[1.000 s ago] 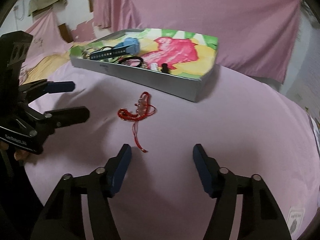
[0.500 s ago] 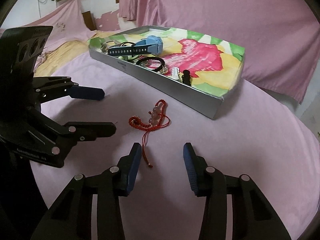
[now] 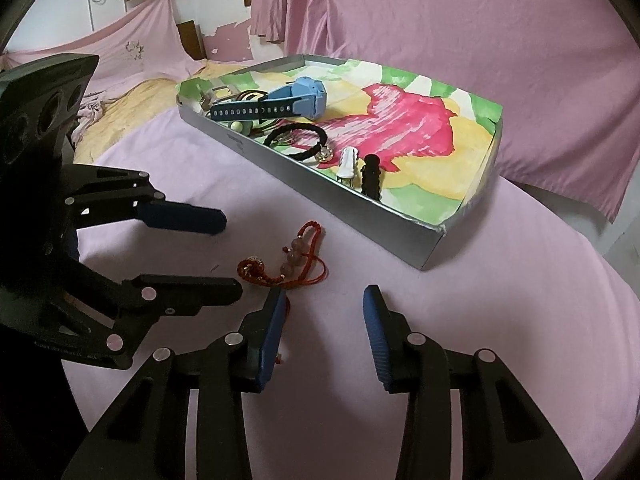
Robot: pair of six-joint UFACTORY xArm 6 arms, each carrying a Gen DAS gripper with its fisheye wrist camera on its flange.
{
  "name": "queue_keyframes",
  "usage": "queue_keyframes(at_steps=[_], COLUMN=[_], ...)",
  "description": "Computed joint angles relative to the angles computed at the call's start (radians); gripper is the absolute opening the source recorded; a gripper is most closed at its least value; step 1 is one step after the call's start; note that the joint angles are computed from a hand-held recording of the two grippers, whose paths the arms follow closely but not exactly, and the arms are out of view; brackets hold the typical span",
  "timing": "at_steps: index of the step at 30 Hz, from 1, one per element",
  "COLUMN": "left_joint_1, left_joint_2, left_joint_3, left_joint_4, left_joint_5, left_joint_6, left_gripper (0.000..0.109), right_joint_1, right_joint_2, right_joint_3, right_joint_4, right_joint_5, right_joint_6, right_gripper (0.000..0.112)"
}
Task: Organize jewelry
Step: 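Move the right tool to the red beaded tassel while the left tool reaches the small gold earring, then grasp the gold earring with the left tool while the right tool grasps the red tassel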
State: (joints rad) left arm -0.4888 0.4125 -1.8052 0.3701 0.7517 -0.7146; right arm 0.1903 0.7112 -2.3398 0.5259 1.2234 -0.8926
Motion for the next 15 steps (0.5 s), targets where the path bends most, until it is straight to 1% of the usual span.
queue_keyframes(at_steps=[4,6,8,15], left_joint_1=[0.001,0.000,0.001,0.011], left_joint_2=[0.018,0.025,0.030,0.038], left_joint_3=[-0.029,-0.041,-0.048,-0.059], left_joint_4=[-0.027,-0.034,-0.039,-0.071], left_joint_5=[0.008,0.013,0.017,0.015], left_joint_6=[0.017,0.023,0.020,0.020], left_gripper=[0.036,0.033,0.025,0.009], right_joint_1=[0.001,0.004,0.005,0.015], right_joint_2=[-0.005,-0.003,0.004,0.004], right_joint_3=[0.011,0.011,-0.001,0.004], right_joint_4=[0.003,0.000,-0.002,-0.008], right_joint_5=[-0.011,-0.019,-0.017,-0.036], right_joint_6=[0.005,0.016,0.030,0.061], right_gripper=[0.036,0.034,0.033,0.033])
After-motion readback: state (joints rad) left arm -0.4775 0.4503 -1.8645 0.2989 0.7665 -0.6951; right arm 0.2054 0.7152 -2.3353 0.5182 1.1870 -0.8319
